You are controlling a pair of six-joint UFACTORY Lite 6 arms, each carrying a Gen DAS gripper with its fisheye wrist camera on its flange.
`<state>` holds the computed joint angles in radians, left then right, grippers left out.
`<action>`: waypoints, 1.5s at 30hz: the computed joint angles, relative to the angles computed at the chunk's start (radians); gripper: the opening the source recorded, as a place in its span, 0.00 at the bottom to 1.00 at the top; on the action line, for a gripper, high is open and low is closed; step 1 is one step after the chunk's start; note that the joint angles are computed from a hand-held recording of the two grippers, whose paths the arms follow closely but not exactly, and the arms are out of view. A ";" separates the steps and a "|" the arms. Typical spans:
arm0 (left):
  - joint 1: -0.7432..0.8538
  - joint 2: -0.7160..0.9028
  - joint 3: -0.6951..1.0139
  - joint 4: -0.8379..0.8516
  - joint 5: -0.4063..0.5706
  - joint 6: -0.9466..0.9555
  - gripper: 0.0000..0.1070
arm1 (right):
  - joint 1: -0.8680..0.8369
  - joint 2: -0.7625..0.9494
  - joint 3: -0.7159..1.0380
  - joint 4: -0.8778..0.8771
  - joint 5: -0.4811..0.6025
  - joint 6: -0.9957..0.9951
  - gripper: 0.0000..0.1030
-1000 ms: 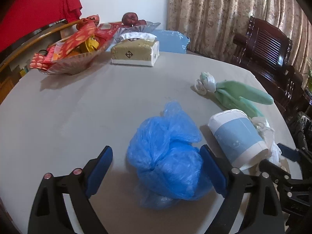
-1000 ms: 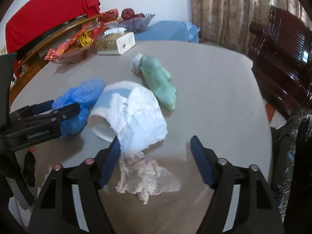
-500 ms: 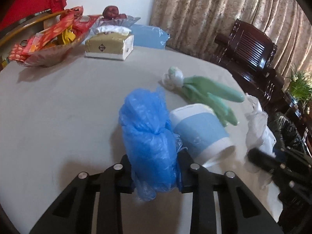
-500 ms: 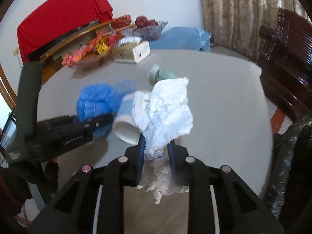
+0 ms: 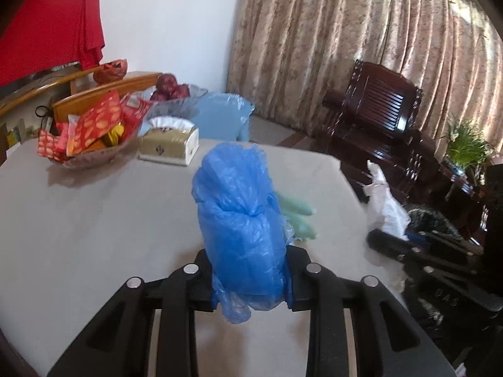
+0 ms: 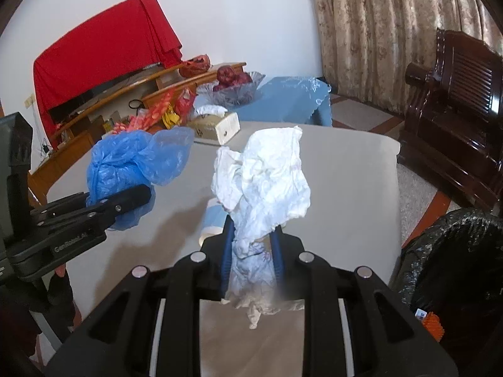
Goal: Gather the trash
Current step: 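Carry the blue bag and white paper over the bin and open both tools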
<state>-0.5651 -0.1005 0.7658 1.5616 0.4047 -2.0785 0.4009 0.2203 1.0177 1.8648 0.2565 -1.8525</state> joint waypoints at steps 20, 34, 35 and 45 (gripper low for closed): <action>-0.255 0.106 0.225 -0.136 0.151 0.136 0.27 | -0.251 -0.320 -0.168 -0.271 0.105 0.225 0.21; -0.388 0.440 0.601 -0.236 0.130 0.293 0.27 | -0.671 -0.431 -0.301 -0.357 0.284 0.171 0.21; -0.399 0.475 0.641 -0.248 0.125 0.311 0.27 | -0.708 -0.431 -0.306 -0.361 0.301 0.159 0.21; -0.456 0.860 1.114 -0.498 0.075 0.648 0.27 | -1.020 -0.304 -0.277 -0.372 0.405 -0.012 0.21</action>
<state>-1.0210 0.7596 1.8793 1.0631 0.4797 -1.4309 -0.6193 -0.0839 0.7411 1.4933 0.6618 -1.8647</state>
